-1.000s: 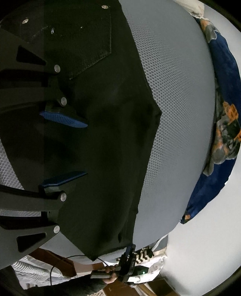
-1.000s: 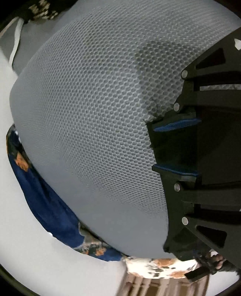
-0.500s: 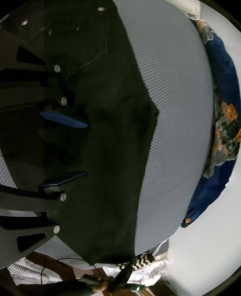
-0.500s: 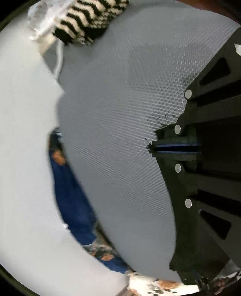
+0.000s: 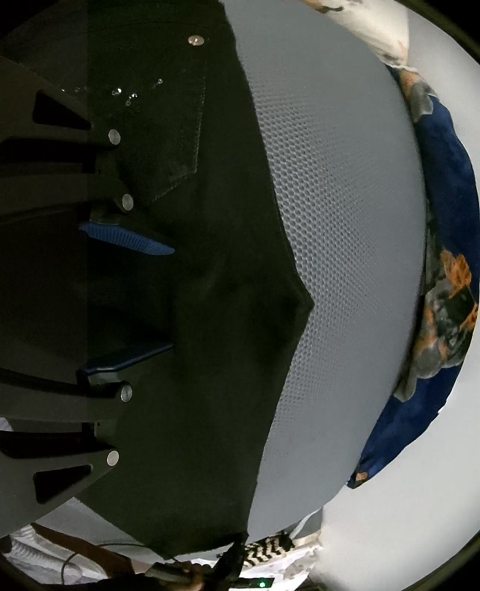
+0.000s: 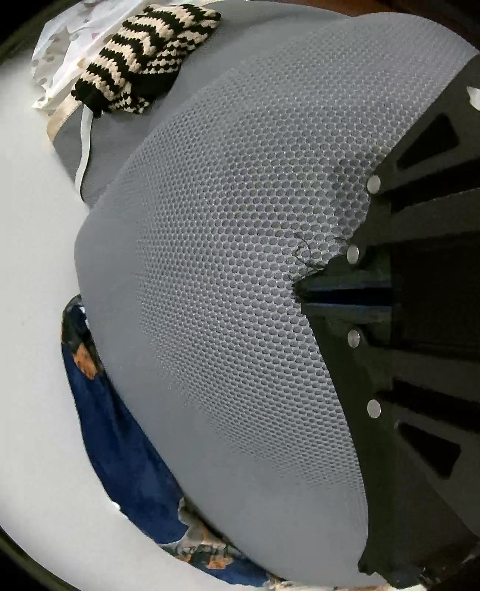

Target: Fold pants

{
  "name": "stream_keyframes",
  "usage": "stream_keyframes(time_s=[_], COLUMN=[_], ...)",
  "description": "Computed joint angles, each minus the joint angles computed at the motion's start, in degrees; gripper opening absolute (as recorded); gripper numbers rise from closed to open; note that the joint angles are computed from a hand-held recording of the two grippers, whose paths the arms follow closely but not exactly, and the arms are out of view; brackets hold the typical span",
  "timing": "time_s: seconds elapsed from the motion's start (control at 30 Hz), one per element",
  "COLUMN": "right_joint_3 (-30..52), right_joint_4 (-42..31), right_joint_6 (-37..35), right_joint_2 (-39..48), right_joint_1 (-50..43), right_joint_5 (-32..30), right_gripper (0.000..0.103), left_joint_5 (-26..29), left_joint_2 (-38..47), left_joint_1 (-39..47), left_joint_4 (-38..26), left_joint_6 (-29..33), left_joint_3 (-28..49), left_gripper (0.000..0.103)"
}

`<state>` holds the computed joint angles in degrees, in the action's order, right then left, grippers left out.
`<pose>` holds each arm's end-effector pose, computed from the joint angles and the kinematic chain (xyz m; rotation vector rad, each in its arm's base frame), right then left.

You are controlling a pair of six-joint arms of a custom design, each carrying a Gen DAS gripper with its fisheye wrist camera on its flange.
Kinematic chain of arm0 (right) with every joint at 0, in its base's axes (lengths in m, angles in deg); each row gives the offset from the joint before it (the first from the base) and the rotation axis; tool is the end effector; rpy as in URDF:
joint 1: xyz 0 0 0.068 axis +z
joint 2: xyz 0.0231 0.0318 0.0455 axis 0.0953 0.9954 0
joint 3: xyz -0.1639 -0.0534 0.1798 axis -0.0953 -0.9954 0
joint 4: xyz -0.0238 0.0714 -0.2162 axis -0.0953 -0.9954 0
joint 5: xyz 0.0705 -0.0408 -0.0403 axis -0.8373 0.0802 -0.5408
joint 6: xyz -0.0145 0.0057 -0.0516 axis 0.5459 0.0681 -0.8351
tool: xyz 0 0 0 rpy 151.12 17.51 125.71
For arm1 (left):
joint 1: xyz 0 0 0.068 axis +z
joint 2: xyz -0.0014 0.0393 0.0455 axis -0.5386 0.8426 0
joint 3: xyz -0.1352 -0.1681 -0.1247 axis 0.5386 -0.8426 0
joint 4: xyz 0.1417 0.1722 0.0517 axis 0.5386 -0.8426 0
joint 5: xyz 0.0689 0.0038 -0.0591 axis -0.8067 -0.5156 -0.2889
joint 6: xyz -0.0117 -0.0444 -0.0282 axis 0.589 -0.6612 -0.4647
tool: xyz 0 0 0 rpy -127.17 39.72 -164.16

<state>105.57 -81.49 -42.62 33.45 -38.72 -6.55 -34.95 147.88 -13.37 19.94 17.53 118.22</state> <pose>0.1683 -0.1520 0.1556 1.0268 2.4741 0.1040 0.3355 0.1003 0.1627 0.6477 2.6867 -0.4513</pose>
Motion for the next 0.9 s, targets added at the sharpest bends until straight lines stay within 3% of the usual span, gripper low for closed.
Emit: stream_keyframes(time_s=[0.07,0.13,0.27,0.43,0.53,0.67,0.8,0.9], right_joint_3=[1.6,2.1,4.8,11.5,15.9,26.6,42.8,57.0], right_joint_4=[-2.6,-5.4,-11.6,-15.2,-13.1,-10.1,-12.4,-17.5], right_joint_6=[1.4,2.7,4.8,13.0,17.8,20.3,19.0,16.4], right_joint_2=[-0.2,-3.2,-10.6,-11.9,-7.0,5.7,19.9,30.7], right_joint_1=[0.3,0.4,5.2,23.2,35.5,50.9,60.5,64.3], right_joint_5=[0.9,0.6,0.7,-0.6,-2.4,-4.5,-7.5,-9.8], right_gripper=[0.027,0.027,0.027,0.028,0.028,0.028,0.028,0.04], left_joint_5=[-0.4,-0.3,3.3,5.5,5.1,4.0,2.7,1.5], left_joint_2=[-0.5,-0.4,2.6,4.7,7.1,13.3,21.4,26.2], left_joint_1=[-0.3,-0.4,2.4,7.3,10.6,15.3,18.7,19.9], left_joint_4=[0.9,0.2,-7.2,-11.9,-14.2,-17.6,-22.1,-24.7], left_joint_6=[1.0,1.5,3.0,4.9,5.8,6.2,5.4,4.7], left_joint_3=[-0.8,-0.2,7.2,14.4,20.1,31.8,45.3,52.3], left_gripper=[0.05,0.05,0.05,0.05,0.05,0.05,0.05,0.05])
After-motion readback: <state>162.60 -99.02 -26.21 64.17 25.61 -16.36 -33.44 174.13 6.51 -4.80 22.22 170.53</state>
